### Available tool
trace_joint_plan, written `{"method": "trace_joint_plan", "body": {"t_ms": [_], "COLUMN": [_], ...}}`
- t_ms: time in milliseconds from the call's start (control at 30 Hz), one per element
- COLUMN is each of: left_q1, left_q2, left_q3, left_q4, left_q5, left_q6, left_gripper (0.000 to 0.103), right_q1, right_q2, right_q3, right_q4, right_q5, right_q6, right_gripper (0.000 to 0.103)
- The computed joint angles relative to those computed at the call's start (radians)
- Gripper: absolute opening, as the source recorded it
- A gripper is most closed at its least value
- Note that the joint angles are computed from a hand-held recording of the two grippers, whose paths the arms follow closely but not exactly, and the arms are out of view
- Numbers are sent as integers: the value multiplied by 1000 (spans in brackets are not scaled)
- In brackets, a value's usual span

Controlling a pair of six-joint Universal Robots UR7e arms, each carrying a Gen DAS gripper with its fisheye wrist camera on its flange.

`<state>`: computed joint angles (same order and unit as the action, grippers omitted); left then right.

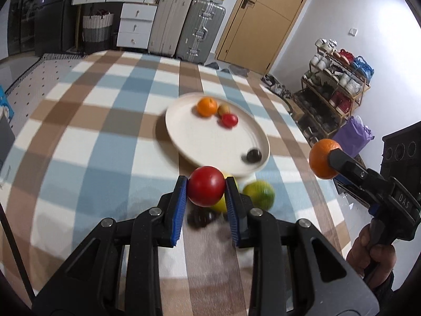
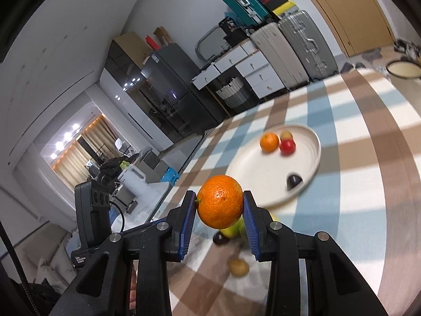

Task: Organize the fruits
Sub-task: 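Carry tomato and orange over the cream plate with both grippers and release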

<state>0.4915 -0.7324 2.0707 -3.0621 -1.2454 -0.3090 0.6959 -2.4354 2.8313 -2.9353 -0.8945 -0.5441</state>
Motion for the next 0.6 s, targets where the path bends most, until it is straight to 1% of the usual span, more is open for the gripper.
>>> {"method": "trace_joint_plan", "body": {"t_ms": [33, 133, 267, 367, 467, 600], "left_q1": [5, 14, 26, 42, 63, 79], "left_q2": [2, 12, 42, 82, 128, 185], "left_q3": [-16, -76, -158, -232, -297, -363], "left_q4": [9, 32, 70, 110, 138, 159], "left_q5": [-1, 3, -7, -4, -15, -14], "left_q6": [8, 51, 97, 113, 98, 115], "left_gripper": [25, 25, 25, 25, 25, 26], "right_q1": [59, 173, 268, 314, 339, 391], "right_q2": [68, 197, 308, 390, 462, 555], "right_q3": [-18, -55, -106, -158, -213, -285], "right_q4": [-69, -194, -276, -317, -330, -351], "right_q5": [-51, -150, -236, -283, -305, -374], "right_q6": [32, 84, 127, 159, 187, 193], "right_gripper": [36, 36, 36, 36, 36, 36]}}
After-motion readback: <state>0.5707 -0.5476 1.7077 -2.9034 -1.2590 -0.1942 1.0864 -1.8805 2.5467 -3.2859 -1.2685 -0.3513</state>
